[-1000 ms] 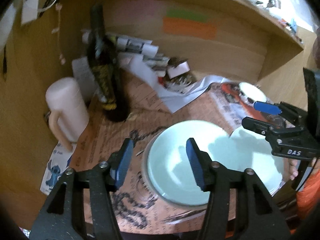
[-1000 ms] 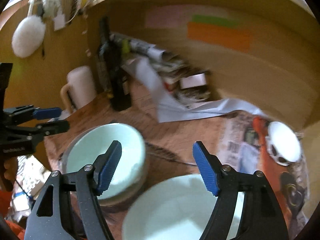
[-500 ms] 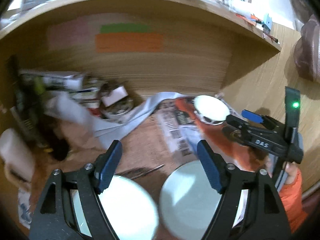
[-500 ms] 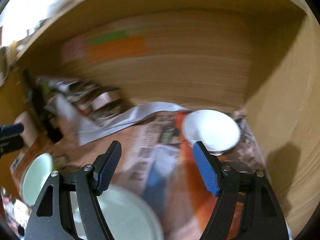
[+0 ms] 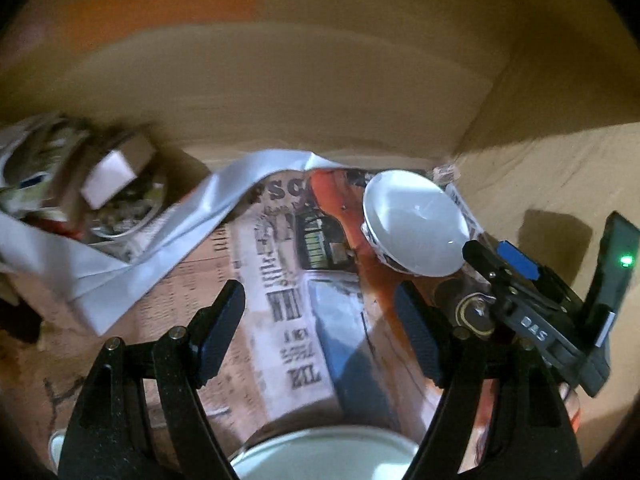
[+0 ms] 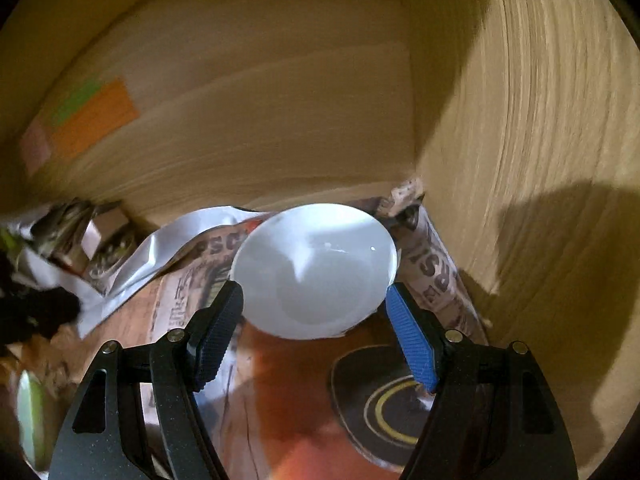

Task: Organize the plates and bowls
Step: 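Move the left gripper to the rim of the white bowl, then close the left gripper on the white bowl rim and lift it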

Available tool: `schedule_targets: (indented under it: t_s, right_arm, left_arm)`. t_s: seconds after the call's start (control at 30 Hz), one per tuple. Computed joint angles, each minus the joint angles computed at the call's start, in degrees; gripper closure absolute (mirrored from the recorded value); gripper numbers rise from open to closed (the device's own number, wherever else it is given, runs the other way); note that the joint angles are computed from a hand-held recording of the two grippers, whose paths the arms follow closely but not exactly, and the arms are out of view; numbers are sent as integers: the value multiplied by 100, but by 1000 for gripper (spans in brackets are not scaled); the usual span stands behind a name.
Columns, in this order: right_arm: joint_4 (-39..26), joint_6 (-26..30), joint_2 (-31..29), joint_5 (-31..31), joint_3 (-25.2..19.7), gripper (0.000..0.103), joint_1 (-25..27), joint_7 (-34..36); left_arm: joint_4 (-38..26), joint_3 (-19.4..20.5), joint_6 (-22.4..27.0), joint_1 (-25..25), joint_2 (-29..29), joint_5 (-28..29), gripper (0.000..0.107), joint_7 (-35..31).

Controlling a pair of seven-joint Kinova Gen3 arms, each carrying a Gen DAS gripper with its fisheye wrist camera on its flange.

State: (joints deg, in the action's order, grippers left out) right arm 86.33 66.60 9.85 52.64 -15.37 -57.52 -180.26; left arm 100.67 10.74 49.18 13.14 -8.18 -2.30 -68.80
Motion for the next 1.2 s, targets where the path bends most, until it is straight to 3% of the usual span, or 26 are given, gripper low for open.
schedule_targets:
  t_s: [0.13,0.27,0.43,0.53,0.7,0.8,1.0,1.2]
  right_arm:
    - [70,-348,-35,-223,76,33,235,-9]
    - [121,-544,4,-452,129,51,401,110]
    - [310,-801,-7,-595,175,72,513,62]
    - [304,-701,11,-496,167,72,450,29]
    - [432,-710,-65,-347,144,72,405,-143]
    - [415,-368,-29,-107,115,72,280,-389]
    - [518,-403,-81,-265,103,72,448,-534]
    - [419,-415,33,-518,148,72,566,-356]
  left_arm:
    - [-332,171,25,95,554,-419,31,508]
    - [-540,84,-67,292,899,-653,32,810]
    - [-937,-55,101,487,1392,-577,47,749]
    - [-1176,-111,305,597,1654,-528,56,618]
    - [-1489,-216,526,797,1991,-621,62,572]
    - [-1618,-239,548,809,2109,-489,66,434]
    - [-1968,-294,767,1057,2428,-706,87,348]
    - [-2096,-416,788,1179,2667,-830,95,372]
